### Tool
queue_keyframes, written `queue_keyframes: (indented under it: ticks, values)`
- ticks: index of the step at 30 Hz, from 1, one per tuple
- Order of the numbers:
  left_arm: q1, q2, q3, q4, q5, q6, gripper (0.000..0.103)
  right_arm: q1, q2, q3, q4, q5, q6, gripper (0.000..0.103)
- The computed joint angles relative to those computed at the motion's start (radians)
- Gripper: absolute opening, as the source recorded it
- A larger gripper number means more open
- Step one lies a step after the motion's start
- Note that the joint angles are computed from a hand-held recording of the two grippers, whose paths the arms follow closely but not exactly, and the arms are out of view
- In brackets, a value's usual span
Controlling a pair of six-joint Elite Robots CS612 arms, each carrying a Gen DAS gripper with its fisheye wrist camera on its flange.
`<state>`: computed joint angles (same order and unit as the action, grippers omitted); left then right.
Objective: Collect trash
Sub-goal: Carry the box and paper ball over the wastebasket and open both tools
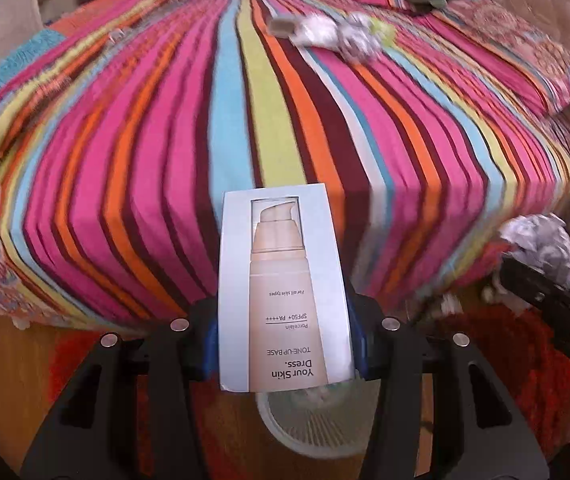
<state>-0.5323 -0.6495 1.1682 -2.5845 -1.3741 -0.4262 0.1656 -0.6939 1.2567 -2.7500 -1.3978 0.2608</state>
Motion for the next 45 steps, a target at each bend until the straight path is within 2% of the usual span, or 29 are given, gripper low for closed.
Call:
queue_keyframes:
  ticks: [2, 5, 9, 12, 13, 17, 20, 24, 30, 37, 45]
  values:
    - [-0.001, -0.003, 0.017, 0.020, -0.058, -0.016, 0.049, -0.001, -0.002, 0.008, 0.037, 0.025, 0.014, 0.060]
    - [0.000, 0.001, 0.026, 0.065, -0.155, -0.020, 0.049, -0.009, 0.006, 0.006, 0.133, 0.110, 0.056, 0.060]
    - [0.006, 0.014, 0.015, 0.124, -0.232, -0.032, 0.049, -0.015, 0.022, -0.013, 0.240, 0.179, 0.079, 0.060]
    - [0.017, 0.032, -0.003, 0.156, -0.303, -0.056, 0.049, -0.025, 0.041, -0.035, 0.316, 0.261, 0.092, 0.060]
    - [0.024, 0.044, -0.015, 0.174, -0.351, -0.075, 0.049, -0.026, 0.049, -0.045, 0.347, 0.276, 0.096, 0.060]
    - [0.036, 0.086, -0.065, 0.267, -0.441, -0.116, 0.049, -0.032, 0.080, -0.081, 0.449, 0.326, 0.144, 0.060]
    - [0.034, 0.115, -0.110, 0.369, -0.448, -0.119, 0.049, -0.034, 0.103, -0.110, 0.512, 0.336, 0.174, 0.060]
    - [0.030, 0.147, -0.160, 0.460, -0.447, -0.116, 0.049, -0.027, 0.127, -0.144, 0.578, 0.330, 0.178, 0.060]
    - [0.034, 0.171, -0.195, 0.508, -0.469, -0.111, 0.049, -0.021, 0.159, -0.192, 0.657, 0.329, 0.149, 0.060]
    - [0.045, 0.218, -0.252, 0.584, -0.509, -0.149, 0.049, -0.029, 0.194, -0.228, 0.723, 0.338, 0.198, 0.060]
    - [0.040, 0.240, -0.289, 0.654, -0.505, -0.122, 0.049, -0.026, 0.216, -0.260, 0.776, 0.341, 0.179, 0.061]
